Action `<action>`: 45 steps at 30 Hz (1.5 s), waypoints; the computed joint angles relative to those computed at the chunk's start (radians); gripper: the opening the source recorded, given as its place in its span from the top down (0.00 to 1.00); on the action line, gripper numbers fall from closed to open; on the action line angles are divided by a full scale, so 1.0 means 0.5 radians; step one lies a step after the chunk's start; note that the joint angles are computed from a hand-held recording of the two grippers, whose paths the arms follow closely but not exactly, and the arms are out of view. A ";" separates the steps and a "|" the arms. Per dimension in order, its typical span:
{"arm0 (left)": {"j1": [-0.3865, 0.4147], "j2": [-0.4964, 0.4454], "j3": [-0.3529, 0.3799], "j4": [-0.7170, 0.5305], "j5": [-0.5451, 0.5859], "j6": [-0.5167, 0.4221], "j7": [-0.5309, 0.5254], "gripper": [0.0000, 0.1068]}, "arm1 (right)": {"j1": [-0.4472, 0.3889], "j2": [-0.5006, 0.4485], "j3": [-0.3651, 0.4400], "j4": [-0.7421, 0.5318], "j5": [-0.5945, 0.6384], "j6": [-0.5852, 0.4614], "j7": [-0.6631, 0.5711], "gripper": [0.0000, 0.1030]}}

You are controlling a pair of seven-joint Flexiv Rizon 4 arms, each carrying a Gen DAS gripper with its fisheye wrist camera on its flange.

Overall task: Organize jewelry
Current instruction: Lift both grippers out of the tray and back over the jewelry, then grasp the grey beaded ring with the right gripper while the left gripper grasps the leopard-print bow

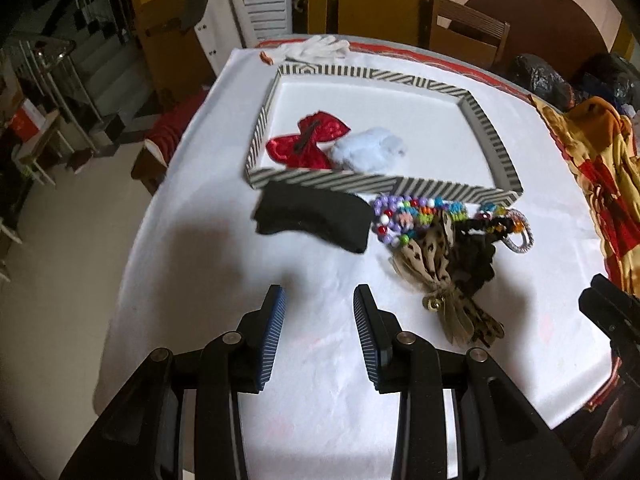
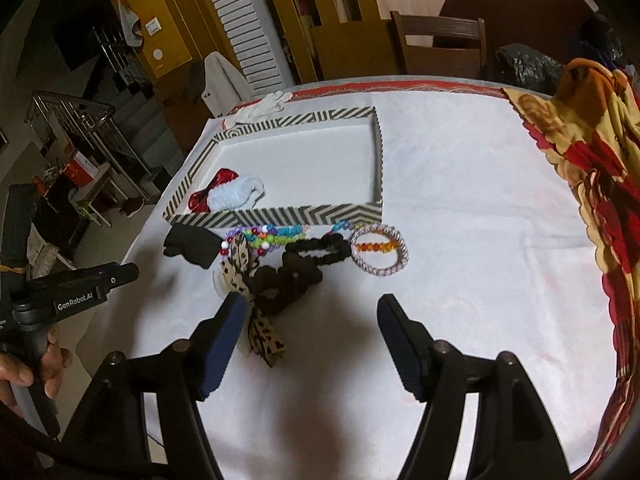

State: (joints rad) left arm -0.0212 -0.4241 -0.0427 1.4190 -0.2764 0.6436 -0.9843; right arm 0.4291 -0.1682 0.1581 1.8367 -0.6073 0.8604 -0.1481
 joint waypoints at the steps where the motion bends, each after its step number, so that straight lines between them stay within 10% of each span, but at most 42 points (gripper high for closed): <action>1: 0.000 0.004 0.001 0.009 -0.004 0.002 -0.005 0.70 | -0.001 0.001 0.004 0.005 0.009 0.004 -0.004 0.30; 45: -0.028 0.017 -0.055 0.026 -0.137 -0.226 0.051 0.70 | -0.060 0.044 0.019 0.087 0.176 0.010 0.056 0.30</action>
State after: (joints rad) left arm -0.0351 -0.4159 -0.0701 1.4319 -0.3448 0.5307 -0.9590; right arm 0.3991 -0.1461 0.1677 1.8802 -0.5194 0.8656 -0.1198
